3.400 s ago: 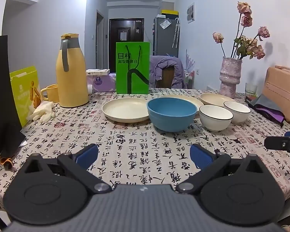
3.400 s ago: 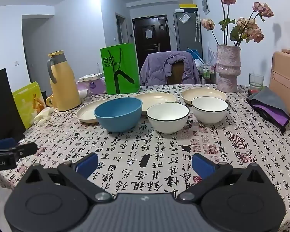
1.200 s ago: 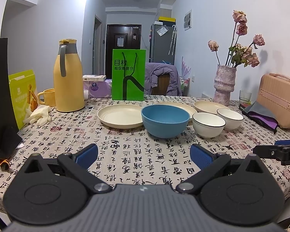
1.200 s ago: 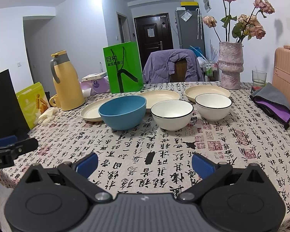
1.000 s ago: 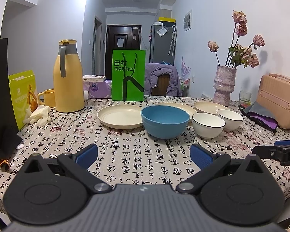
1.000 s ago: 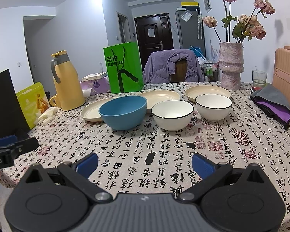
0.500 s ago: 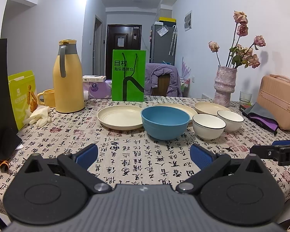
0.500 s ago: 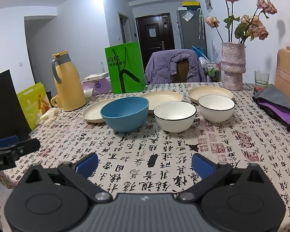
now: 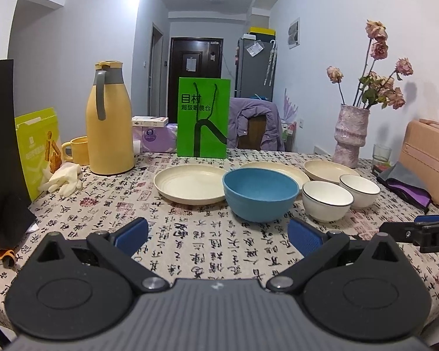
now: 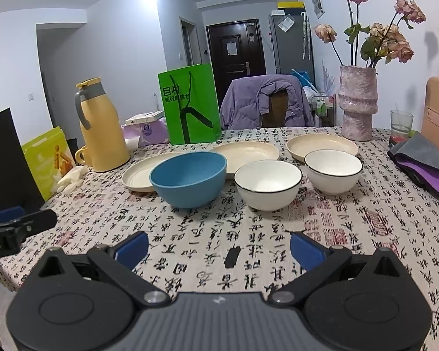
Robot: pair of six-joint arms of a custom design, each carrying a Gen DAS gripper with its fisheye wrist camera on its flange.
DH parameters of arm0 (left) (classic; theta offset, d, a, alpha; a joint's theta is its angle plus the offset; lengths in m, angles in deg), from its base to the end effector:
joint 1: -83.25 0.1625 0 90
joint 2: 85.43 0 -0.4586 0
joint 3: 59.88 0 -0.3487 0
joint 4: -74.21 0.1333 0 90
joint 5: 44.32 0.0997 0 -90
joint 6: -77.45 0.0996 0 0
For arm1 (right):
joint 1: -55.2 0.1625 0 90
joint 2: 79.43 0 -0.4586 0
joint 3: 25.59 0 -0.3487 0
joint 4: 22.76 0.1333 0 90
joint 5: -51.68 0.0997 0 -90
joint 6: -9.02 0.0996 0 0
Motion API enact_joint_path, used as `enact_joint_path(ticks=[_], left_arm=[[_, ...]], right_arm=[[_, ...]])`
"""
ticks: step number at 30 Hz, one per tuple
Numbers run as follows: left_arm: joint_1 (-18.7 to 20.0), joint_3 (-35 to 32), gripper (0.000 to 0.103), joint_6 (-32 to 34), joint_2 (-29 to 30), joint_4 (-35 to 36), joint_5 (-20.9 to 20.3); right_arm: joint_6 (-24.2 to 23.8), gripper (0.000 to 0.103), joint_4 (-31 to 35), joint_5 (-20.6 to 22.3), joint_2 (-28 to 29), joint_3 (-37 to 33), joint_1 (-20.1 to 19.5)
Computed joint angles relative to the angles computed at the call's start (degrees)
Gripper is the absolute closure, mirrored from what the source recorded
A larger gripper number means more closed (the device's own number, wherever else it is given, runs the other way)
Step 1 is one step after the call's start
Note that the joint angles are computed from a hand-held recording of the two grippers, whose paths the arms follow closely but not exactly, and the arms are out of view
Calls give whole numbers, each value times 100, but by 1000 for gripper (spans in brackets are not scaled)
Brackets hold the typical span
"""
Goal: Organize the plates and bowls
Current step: 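Move the left gripper toward the large cream plate while the right gripper approaches its rim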
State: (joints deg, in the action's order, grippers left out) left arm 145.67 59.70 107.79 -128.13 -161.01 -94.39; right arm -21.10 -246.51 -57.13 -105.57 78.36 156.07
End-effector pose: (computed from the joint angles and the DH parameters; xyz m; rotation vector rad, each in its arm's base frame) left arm -0.0678 -0.5557 0.1984 0.5555 2.0576 -1.3862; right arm 0.2162 -0.5891 0.0535 0.6453 -2.3319 1.1952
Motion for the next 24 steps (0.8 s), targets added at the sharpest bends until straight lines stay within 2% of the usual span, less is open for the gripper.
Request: enact_joint_path(ticks=[11,17,24], left_arm=[[111,-578,0,2,-22,424,68],[192,-981,0,-126,-12,808,125],[333,-1563,0,-190,72,1216,143]], right_arm=[[-70,0,573,-1,182,-814,3],[162,0,984,41,300,-1272,-16],[224,0,1441,88,482,-1865,-10]])
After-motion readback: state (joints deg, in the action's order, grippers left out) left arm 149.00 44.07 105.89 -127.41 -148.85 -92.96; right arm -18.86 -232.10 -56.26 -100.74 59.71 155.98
